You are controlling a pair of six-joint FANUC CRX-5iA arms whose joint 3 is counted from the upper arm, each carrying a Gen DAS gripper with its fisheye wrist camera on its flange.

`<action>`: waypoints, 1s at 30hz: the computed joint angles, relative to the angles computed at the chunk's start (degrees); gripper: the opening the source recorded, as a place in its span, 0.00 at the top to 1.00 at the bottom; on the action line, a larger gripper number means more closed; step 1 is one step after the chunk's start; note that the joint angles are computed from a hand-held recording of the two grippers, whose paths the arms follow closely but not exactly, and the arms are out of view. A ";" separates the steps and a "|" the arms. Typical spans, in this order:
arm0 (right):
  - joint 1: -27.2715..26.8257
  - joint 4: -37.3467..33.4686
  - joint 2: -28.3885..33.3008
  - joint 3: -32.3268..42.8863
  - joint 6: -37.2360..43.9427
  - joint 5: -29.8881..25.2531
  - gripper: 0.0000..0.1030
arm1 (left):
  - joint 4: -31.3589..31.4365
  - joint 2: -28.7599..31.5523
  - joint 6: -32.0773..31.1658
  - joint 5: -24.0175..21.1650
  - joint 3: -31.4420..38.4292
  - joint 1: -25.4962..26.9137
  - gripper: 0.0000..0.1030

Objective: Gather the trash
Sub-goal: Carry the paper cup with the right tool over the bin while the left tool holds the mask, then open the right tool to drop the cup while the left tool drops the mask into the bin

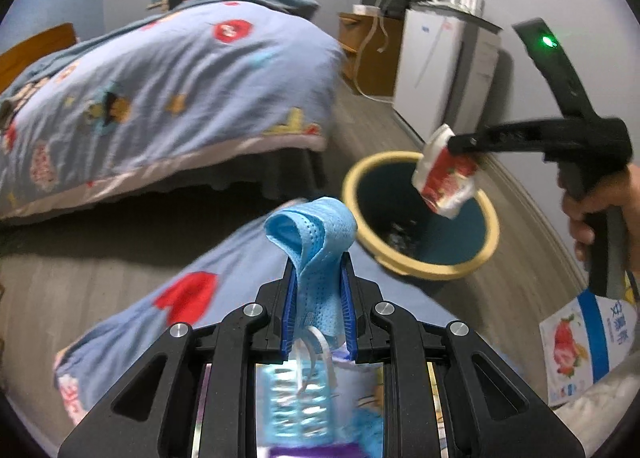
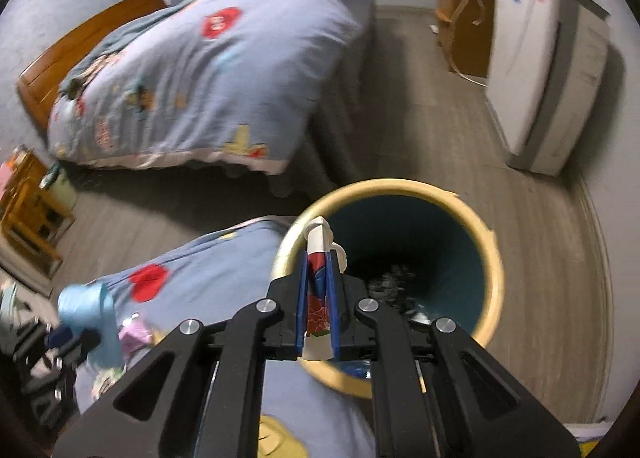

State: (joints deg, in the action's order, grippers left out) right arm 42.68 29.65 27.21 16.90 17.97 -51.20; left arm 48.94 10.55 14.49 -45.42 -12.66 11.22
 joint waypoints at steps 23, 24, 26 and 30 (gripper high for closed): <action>-4.34 -2.94 -3.40 -8.60 -9.03 4.12 0.92 | -10.03 12.70 16.01 -0.45 14.64 -12.23 0.79; -4.56 -2.99 -3.75 -9.33 -9.64 4.99 0.92 | -10.04 12.82 16.19 -0.06 14.83 -12.46 0.79; -4.89 -2.52 -4.60 -10.96 -11.18 6.63 0.92 | -8.93 13.10 15.37 1.36 15.02 -13.10 0.75; -5.11 -0.71 -5.41 -12.63 -13.56 7.83 0.90 | -6.87 12.93 14.41 3.82 14.44 -13.73 0.46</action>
State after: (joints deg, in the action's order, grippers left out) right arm 37.57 28.93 21.80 4.27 4.41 -43.37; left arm 42.07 23.48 28.90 -41.61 1.78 -2.51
